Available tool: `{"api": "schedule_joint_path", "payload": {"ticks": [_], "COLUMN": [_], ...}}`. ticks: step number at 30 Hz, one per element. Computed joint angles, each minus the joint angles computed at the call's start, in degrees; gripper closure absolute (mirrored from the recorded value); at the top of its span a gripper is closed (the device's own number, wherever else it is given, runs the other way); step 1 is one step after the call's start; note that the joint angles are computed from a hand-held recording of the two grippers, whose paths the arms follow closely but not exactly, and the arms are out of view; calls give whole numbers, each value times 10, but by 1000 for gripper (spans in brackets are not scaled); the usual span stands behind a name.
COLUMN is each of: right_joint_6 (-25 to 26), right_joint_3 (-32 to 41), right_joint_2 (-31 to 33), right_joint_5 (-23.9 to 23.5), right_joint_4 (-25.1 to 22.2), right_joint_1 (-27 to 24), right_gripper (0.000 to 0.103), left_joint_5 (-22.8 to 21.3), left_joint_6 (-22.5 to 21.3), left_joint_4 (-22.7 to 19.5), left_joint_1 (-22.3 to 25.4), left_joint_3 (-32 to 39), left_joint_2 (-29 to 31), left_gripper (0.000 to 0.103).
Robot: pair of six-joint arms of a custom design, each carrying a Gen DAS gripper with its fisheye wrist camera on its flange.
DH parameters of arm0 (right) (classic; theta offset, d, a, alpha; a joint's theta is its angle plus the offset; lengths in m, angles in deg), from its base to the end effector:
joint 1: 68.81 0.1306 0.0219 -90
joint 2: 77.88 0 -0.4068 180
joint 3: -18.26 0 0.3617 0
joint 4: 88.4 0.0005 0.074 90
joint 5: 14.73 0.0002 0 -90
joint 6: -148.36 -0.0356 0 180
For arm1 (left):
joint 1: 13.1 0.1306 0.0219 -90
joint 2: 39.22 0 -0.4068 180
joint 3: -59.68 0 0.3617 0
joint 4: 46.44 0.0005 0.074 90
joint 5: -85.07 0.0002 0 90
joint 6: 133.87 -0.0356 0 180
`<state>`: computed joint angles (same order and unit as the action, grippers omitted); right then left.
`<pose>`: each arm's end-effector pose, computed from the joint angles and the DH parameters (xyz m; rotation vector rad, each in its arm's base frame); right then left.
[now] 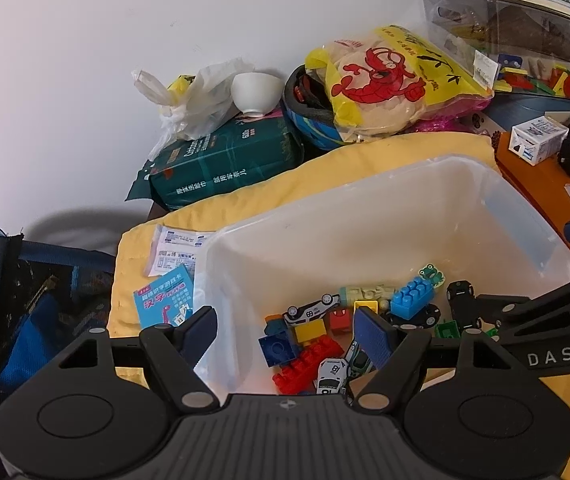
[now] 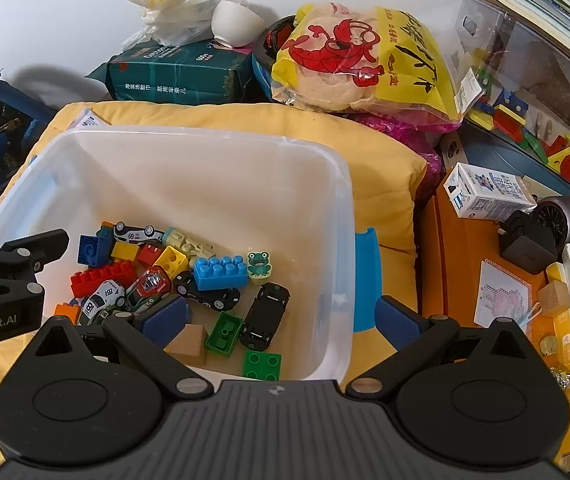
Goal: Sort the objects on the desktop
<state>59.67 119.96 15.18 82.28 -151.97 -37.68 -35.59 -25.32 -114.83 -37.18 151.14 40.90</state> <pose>0.3996 0.2357 0.5016 -0.6569 2.4327 0.0557 0.3390 -0.1322 0.5146 -0.0785 2.4057 0.3548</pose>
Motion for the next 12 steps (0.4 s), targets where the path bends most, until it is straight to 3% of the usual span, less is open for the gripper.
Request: {"api": "schedule_joint_path", "payload": {"ticks": [12], "right_joint_6": [-3], "right_joint_3": [-6], "right_joint_2": [-1], "right_joint_5": [-3], "right_joint_4": [5], "right_joint_1": [-4], "right_gripper": [0], "left_joint_5": [6], "left_joint_6": [-2], "left_joint_4": [4], "left_joint_1": [1], "left_joint_3": [-2], "left_joint_2": [-4], "left_gripper": [24]}}
